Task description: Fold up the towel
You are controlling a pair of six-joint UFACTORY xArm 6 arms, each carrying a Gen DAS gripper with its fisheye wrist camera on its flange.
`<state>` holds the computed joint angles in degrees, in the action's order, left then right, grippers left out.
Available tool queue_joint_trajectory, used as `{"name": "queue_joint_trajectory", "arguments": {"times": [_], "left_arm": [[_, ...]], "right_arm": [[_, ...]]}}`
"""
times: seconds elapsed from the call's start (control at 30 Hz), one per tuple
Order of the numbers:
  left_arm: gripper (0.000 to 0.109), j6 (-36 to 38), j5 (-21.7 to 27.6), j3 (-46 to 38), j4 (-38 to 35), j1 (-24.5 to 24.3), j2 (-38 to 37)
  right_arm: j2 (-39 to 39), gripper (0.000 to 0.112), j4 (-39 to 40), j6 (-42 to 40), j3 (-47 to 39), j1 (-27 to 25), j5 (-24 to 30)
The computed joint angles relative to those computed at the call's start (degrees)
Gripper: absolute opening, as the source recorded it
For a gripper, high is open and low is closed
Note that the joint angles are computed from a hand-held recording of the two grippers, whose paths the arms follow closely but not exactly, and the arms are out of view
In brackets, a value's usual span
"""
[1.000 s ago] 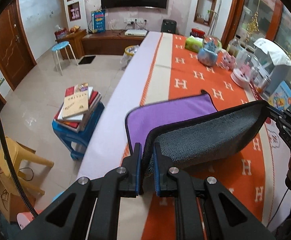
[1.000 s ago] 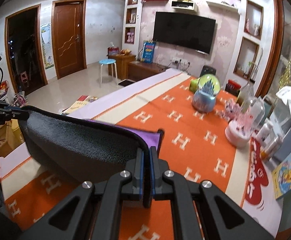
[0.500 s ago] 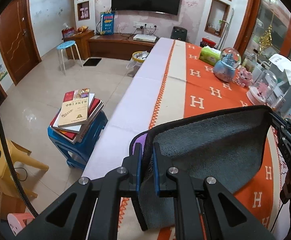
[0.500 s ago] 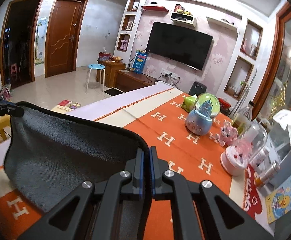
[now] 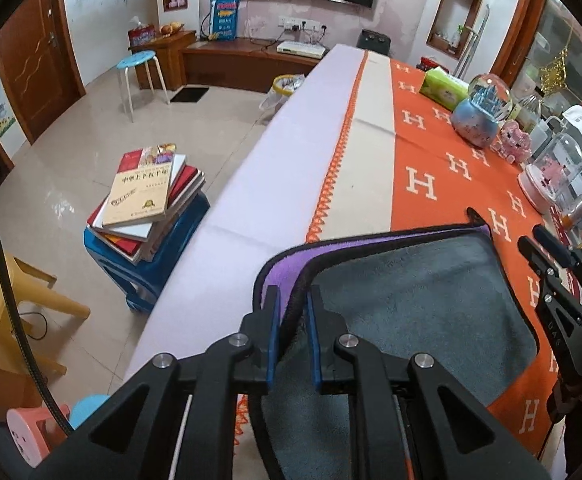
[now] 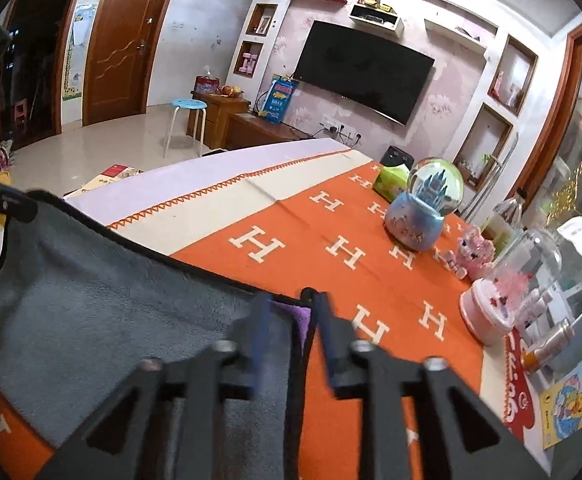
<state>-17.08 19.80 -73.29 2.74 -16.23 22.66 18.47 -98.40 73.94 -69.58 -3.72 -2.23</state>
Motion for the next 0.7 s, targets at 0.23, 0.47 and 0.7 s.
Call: {"name": "queue_joint_trajectory", "arguments": {"times": [0.23, 0.47, 0.7], "left_arm": [[0.043, -0.9, 2.9, -0.1, -1.3, -0.2, -0.4], [0.061, -6.0, 5.3, 3.9, 4.6, -0.4, -4.9], [0.064, -4.9, 3.7, 13.8, 4.0, -0.6, -13.2]], "right_arm": [[-0.2, 0.057, 8.6, -8.3, 2.1, 0.0, -1.5], [-4.3, 0.07, 18.5, -16.1, 7.1, 0.2, -0.8], [-13.0, 0.073, 29.4, -22.4, 17.6, 0.8, 3.2]]}}
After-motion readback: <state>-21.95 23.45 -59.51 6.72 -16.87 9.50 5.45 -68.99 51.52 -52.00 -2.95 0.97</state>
